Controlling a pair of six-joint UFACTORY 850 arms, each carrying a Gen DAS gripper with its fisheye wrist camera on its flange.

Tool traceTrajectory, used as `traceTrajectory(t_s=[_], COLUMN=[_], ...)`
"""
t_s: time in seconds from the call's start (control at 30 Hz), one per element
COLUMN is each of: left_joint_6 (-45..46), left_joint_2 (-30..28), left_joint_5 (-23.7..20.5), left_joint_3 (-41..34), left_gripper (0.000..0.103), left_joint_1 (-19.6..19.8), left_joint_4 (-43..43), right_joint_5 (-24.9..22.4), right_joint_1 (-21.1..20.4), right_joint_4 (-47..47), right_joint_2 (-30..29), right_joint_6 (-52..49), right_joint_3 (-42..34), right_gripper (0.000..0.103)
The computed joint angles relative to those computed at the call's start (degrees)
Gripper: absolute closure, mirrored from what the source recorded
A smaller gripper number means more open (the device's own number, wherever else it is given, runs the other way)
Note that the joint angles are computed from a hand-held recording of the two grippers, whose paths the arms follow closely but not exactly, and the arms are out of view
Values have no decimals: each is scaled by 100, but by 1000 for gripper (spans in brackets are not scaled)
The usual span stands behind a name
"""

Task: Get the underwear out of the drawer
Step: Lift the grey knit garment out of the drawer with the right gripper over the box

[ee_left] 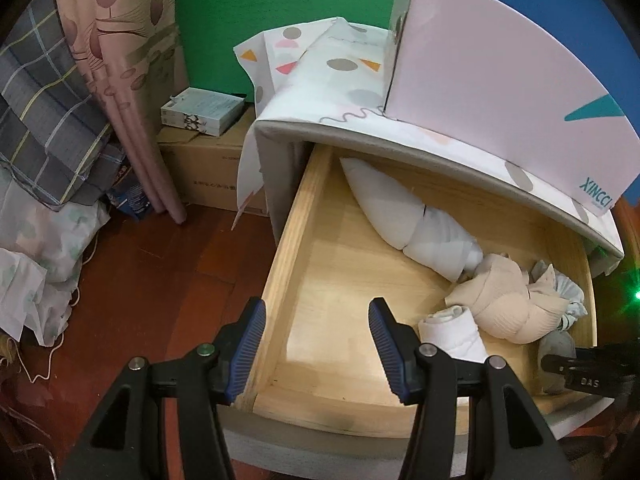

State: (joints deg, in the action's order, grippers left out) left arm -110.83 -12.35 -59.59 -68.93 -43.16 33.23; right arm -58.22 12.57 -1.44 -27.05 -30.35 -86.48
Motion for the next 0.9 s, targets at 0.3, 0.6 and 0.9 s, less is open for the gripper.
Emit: traceTrajectory(t_s=[0.3, 0.6, 0.9], left_joint_6=[-263, -296, -300], left_joint_2=[123, 141, 141], left_joint_5=[87, 136, 134], left_joint_3=[131, 160, 160], left_gripper=[48, 48, 48], left_joint_1=[-45, -50, -53], left_joint_4=[147, 167, 169], right_joint_5=[-224, -742, -968], right_joint_1=[-316, -423, -385], right_joint_4=[514, 830, 1270], right_joint_2=[131, 176, 434], right_joint_6=[-267, -444, -647], right_joint_3=[-316, -877, -1282], right_gripper=[67, 68, 68])
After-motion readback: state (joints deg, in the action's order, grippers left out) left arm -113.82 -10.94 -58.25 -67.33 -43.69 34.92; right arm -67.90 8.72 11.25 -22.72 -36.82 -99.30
